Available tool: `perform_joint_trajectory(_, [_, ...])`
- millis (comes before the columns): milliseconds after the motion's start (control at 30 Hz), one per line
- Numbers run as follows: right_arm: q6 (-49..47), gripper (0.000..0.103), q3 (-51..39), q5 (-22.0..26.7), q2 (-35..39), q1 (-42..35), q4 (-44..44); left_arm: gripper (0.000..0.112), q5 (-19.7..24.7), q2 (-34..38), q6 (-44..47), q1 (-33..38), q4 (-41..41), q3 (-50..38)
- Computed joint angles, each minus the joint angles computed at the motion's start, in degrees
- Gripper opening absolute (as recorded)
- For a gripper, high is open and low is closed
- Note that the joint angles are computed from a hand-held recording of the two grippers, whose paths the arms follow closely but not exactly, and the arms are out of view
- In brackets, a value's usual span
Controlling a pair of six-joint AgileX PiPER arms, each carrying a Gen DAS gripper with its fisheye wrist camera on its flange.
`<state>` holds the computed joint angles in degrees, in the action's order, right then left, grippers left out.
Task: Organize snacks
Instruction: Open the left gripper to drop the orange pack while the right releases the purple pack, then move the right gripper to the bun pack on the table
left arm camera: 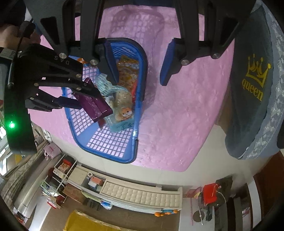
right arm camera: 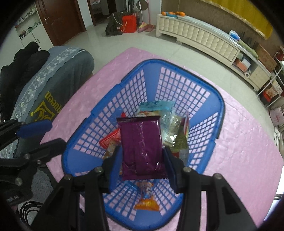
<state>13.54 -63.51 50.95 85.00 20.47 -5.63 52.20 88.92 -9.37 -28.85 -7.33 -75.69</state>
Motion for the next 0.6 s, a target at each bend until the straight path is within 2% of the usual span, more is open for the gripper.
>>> perform_joint_trajectory(133, [-0.9,0.052,-0.9,-0.4,2.1,-0.9,1.5,0.045,-0.6,0.7,1.4,1.1,-1.6,0.7])
perform_joint_trajectory(200, [-0.1,0.060,-1.5,-0.3,3.0,-0.9,0.7,0.045,-0.7,0.6,1.5,1.3,-1.7,0.8])
perform_joint_trajectory(267, [0.8,0.081,-1.5,-0.7,3.0,-0.7,0.2,0.045,-0.6,0.4,1.4,1.4,-1.4,0.9])
perform_joint_trajectory(300, [1.2,0.084,-1.3,-0.9,2.5,-0.8,0.0,0.045,-0.6,0.2,1.0,1.2,-1.1,0.9])
perform_joint_trajectory(600, [1.9,0.085,0.6,2.1,-4.1,-0.7,-0.3,0.045,1.4,-3.1,-2.8,-2.5,2.4,0.7])
